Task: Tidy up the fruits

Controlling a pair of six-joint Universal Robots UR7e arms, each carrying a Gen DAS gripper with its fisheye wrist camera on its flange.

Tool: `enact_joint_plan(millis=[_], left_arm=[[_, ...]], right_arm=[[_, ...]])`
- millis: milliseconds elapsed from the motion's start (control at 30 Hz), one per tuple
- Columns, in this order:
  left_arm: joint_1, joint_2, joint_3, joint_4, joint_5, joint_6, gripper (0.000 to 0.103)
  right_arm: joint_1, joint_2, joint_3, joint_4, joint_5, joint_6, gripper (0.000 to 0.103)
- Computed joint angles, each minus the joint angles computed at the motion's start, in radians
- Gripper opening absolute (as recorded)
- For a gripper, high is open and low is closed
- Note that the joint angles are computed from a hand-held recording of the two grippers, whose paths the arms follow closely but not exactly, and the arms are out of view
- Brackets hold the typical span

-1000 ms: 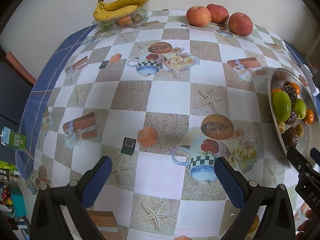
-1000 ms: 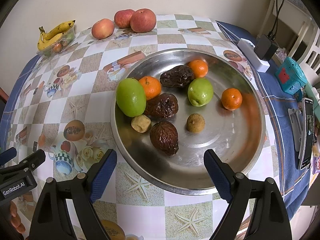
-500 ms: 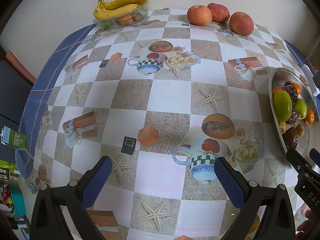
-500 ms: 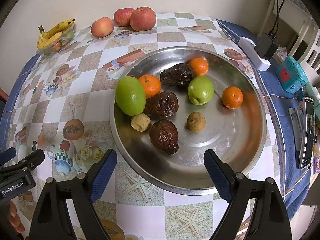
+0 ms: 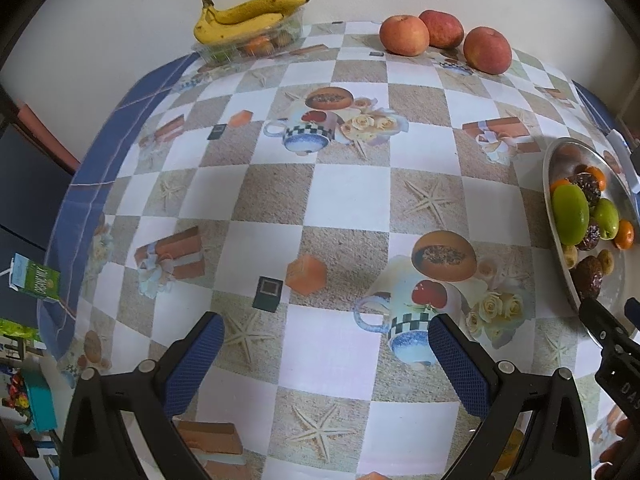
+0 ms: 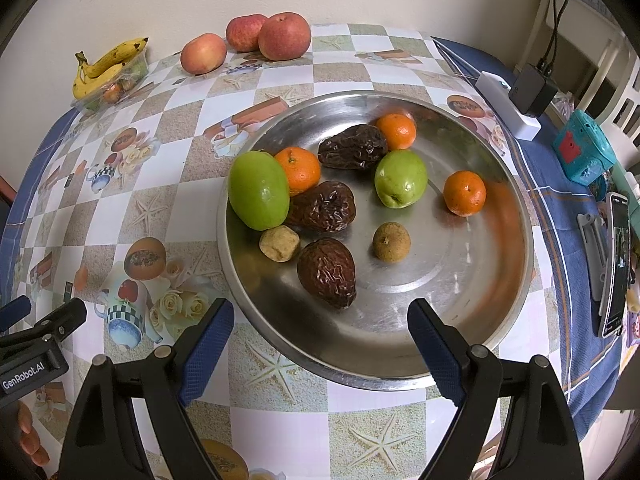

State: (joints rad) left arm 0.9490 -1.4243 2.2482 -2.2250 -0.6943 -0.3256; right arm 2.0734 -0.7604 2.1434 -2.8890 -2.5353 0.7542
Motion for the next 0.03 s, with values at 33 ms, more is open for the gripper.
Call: enact_joint_plan(millis=[33], left_arm=[[0.003,-0.003,-0.001,-0.003,-0.01,0.002,0.103]], right_arm=[[0.0,0.0,0.0,0.0,0.0,0.0,0.089]])
